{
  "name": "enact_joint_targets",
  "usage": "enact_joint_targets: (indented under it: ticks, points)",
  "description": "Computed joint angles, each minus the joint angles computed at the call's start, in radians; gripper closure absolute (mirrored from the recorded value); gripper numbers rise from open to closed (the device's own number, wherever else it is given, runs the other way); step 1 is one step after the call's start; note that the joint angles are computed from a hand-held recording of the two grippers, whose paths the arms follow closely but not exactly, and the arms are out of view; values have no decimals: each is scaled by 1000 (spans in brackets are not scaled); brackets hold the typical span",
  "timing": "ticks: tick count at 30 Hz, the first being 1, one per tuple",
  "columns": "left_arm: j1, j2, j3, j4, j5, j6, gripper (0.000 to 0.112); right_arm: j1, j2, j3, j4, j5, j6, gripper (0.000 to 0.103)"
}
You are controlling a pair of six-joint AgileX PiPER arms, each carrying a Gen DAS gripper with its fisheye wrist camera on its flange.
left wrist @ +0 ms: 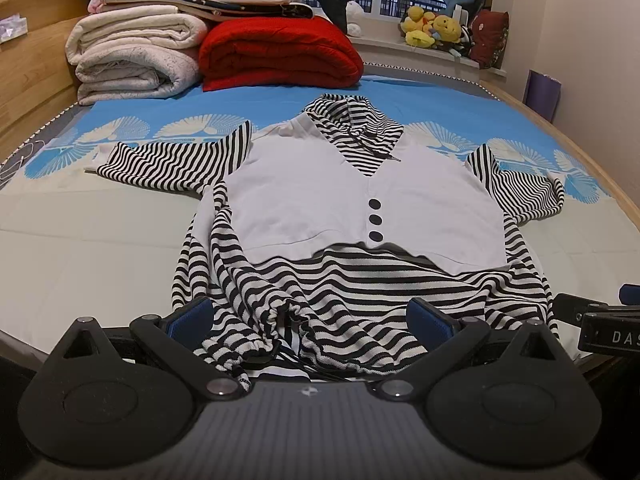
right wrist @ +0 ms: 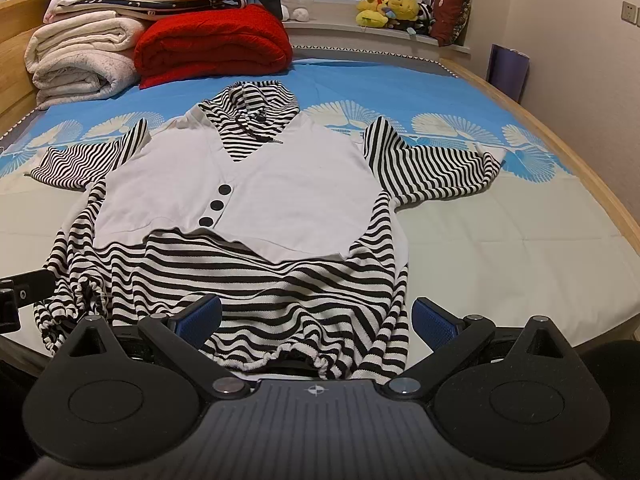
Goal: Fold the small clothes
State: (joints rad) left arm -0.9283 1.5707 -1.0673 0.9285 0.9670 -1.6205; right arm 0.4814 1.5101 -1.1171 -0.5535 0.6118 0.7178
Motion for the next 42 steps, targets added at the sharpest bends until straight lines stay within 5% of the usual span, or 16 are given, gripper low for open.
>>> enact_joint_targets:
  ticks: [16,19,21,24,26,28,32,35,39,42]
  points:
    - [13,-5,0,-7,-6,5,10,-4,0,1,6,-7,5,4]
    - [86,-51,13,-21,-61,73,11,-117,-2,-39,218,-51,-172,7]
    - [150,-84,29,0,-101,140,14,-238,4,-75,381,-89,-289,14]
    - [319,-107,42,-51,-240,332,41,-419,84,-174,681,-100,-519,49]
    - [460,-81,24,-190,-349,526,71,-490,172,-274,826,-41,-644,66]
    - [553,-28,7,-307,-404,667,78,-511,277,-374,811,18,-693,69]
    - [706,126,-73,-669,-377,946,76,-499,449,-523,743,138,-696,69]
    - [755,217,-139,-730,-299,991,69,-521,595,-677,764,305,-645,66]
    - [814,275,-181,-896,-252,1119,61,-505,683,-782,730,370,-601,56]
    - [791,314,-224,-878,-173,1110,59,-490,783,-910,763,477,-616,51]
